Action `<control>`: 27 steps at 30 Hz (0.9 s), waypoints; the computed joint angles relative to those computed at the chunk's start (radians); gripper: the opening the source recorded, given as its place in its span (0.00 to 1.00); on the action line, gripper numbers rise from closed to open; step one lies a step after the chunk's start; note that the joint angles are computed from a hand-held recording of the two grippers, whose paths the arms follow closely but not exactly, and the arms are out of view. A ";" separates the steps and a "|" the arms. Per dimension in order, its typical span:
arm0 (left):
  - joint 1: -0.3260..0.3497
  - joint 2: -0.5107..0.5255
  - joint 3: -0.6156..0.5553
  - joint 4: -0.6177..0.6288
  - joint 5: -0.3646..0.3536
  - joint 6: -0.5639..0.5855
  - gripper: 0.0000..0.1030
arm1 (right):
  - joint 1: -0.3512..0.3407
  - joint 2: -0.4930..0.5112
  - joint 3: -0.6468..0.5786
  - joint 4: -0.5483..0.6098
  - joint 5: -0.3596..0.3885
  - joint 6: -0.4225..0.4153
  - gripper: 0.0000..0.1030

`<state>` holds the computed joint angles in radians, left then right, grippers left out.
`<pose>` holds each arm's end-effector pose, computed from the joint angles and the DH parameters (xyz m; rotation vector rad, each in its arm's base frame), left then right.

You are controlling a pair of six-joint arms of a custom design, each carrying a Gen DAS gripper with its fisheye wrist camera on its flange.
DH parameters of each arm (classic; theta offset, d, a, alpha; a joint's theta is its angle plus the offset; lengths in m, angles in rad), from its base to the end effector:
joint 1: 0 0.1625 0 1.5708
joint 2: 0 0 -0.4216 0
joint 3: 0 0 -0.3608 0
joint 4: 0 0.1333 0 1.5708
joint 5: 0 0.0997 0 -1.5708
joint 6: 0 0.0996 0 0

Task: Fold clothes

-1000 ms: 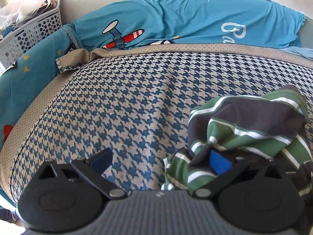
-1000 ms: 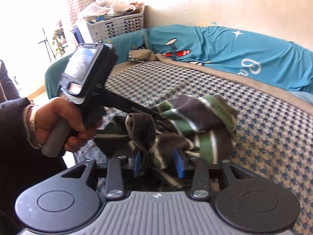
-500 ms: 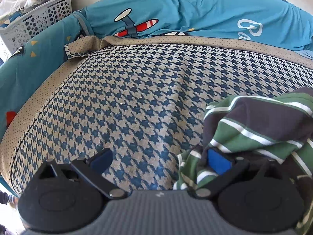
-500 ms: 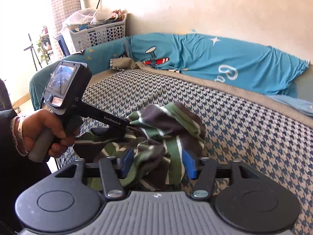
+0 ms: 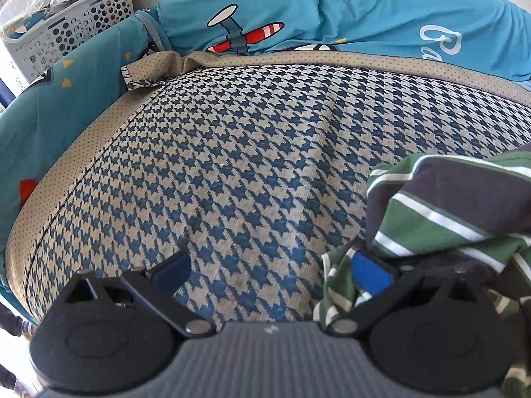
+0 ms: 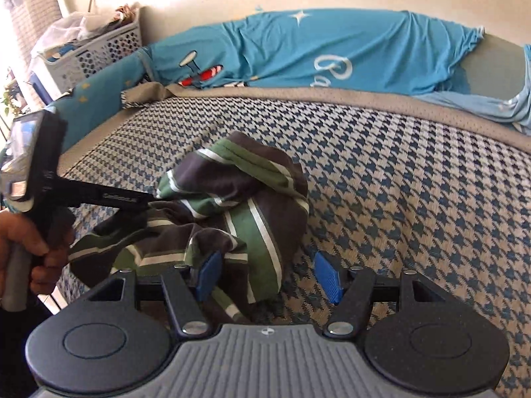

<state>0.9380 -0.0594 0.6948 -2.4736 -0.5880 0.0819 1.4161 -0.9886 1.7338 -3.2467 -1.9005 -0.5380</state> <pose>-0.3118 -0.7907 -0.0535 0.6190 2.1089 -0.6028 0.0024 -0.6401 0.2937 0.2553 -2.3483 0.9788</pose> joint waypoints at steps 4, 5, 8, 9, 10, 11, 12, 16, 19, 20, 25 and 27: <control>0.009 -0.013 0.001 0.050 -0.022 -0.040 1.00 | 0.000 0.043 -0.059 0.035 -0.026 0.071 0.60; 0.009 -0.016 0.003 0.052 -0.027 -0.042 1.00 | 0.000 0.052 -0.071 0.043 -0.034 0.089 0.60; 0.007 -0.022 0.017 0.035 -0.030 -0.024 1.00 | -0.003 0.077 -0.105 0.067 -0.050 0.126 0.60; 0.007 -0.023 0.021 0.030 -0.030 -0.018 1.00 | -0.003 0.086 -0.113 0.067 -0.058 0.128 0.60; 0.006 -0.024 0.025 0.025 -0.030 -0.012 1.00 | -0.003 0.094 -0.119 0.064 -0.065 0.129 0.60; 0.005 -0.025 0.029 0.021 -0.030 -0.006 1.00 | -0.003 0.102 -0.124 0.061 -0.071 0.130 0.60; 0.005 -0.026 0.031 0.021 -0.031 -0.005 1.00 | -0.003 0.110 -0.130 0.057 -0.076 0.131 0.60; 0.004 -0.029 0.036 0.023 -0.033 0.000 1.00 | -0.005 0.131 -0.147 0.051 -0.079 0.153 0.60; 0.003 -0.031 0.041 0.024 -0.032 0.000 1.00 | -0.009 0.136 -0.146 0.038 -0.062 0.171 0.55; 0.002 -0.031 0.042 0.023 -0.030 0.001 1.00 | -0.008 0.137 -0.145 0.036 -0.058 0.168 0.51; -0.002 -0.029 0.046 0.023 -0.022 -0.003 1.00 | -0.005 0.136 -0.136 0.018 -0.039 0.134 0.29; -0.004 -0.028 0.044 0.030 -0.020 -0.011 1.00 | -0.005 0.129 -0.126 0.012 -0.025 0.123 0.23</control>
<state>0.9337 -0.0871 0.7388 -2.4440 -0.6085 0.0714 1.4112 -0.8592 1.6074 -3.2347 -1.9257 -0.4154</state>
